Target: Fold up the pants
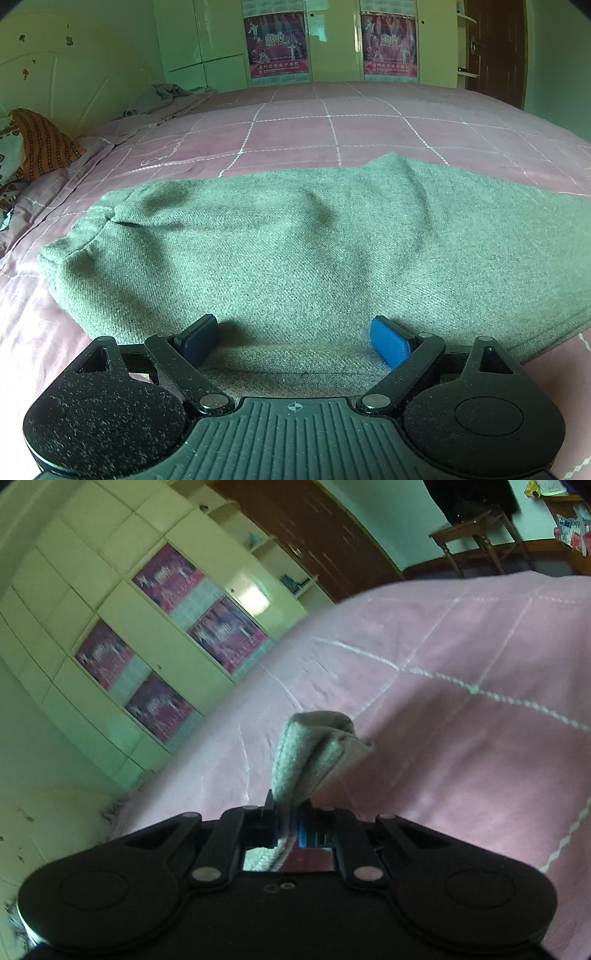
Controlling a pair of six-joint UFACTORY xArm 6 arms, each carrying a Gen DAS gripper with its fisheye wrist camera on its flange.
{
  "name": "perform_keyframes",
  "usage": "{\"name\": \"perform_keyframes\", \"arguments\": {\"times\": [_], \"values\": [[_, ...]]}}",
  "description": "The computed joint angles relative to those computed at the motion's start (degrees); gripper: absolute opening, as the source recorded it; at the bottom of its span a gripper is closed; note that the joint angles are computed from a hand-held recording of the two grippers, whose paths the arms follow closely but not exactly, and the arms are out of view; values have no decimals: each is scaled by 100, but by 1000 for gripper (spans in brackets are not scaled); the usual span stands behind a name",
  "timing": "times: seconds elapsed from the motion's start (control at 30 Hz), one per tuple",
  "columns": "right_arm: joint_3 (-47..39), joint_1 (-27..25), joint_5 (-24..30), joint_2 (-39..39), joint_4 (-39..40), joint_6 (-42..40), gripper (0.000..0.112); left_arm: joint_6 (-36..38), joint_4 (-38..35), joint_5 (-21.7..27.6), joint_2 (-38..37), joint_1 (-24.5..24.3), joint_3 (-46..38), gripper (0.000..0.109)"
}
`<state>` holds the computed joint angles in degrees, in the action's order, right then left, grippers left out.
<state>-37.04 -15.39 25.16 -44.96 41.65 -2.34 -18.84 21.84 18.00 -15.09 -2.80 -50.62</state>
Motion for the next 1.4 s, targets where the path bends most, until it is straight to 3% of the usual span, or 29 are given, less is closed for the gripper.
{"name": "perform_keyframes", "arguments": {"times": [0.1,0.17,0.3,0.47,0.53,0.8,0.9,0.93,1.13,1.27,1.4], "values": [[-447,-334,1390,707,-1623,941,6,-138,105,0,10,-3,-5,90],[-569,-393,1633,767,-1898,1426,8,-224,165,10,-19,-6,16,90],[-351,-442,1572,517,-1512,1024,10,-311,238,13,-28,-4,18,90],[-274,-892,1761,525,-241,581,12,-308,202,-45,-47,13,57,90],[-322,-846,1726,578,-202,668,12,-305,186,-75,-64,20,85,90],[-655,-167,1490,741,-2275,2243,18,73,-181,-23,-98,36,34,90],[-858,81,1570,871,-3119,2735,16,-813,939,-269,-327,257,31,90],[-926,174,1563,922,-3361,2889,15,-888,1012,-265,-345,339,-24,90],[-1429,806,1156,1285,-4272,3424,14,-175,253,592,-24,800,-456,90],[-1957,1445,1003,1776,-4574,3407,14,146,-531,327,-395,1009,33,90],[-2516,2209,816,2466,-4781,3398,14,293,-821,165,-689,990,344,91]]}}
